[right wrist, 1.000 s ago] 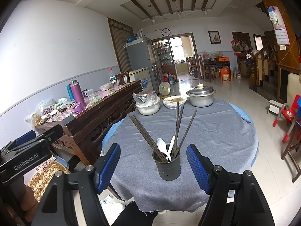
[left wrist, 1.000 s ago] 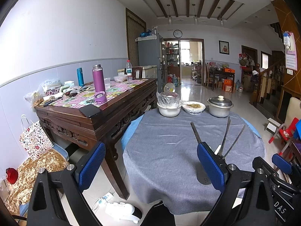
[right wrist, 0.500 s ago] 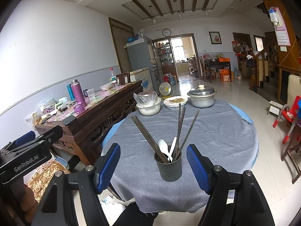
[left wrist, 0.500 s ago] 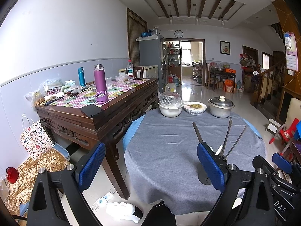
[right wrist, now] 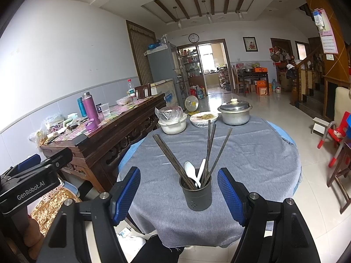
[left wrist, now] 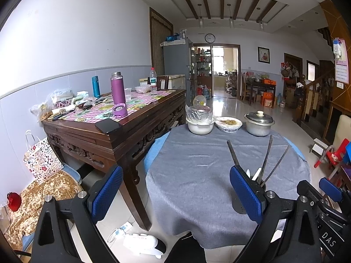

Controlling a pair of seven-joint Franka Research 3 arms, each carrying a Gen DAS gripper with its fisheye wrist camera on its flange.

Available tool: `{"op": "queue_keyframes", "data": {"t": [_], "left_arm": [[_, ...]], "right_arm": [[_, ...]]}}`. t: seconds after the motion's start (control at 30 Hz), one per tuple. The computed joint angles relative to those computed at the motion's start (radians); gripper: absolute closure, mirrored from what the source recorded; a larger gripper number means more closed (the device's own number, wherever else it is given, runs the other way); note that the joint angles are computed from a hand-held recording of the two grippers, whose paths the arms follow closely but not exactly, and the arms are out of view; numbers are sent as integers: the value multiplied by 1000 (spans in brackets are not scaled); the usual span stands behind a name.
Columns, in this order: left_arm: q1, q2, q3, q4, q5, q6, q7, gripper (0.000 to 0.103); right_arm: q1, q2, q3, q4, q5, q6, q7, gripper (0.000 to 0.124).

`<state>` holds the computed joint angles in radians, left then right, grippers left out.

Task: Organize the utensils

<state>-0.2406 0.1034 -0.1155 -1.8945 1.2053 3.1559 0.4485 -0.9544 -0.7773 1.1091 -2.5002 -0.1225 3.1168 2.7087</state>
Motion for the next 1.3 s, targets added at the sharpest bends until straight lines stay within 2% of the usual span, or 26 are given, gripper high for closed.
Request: {"op": "queue_keyframes", "data": {"t": [1.3], "left_arm": [[-4, 2, 12, -17, -50, 15, 43, 5]], "right_arm": [[-5, 9, 5, 11, -16, -11, 2, 48]]}}
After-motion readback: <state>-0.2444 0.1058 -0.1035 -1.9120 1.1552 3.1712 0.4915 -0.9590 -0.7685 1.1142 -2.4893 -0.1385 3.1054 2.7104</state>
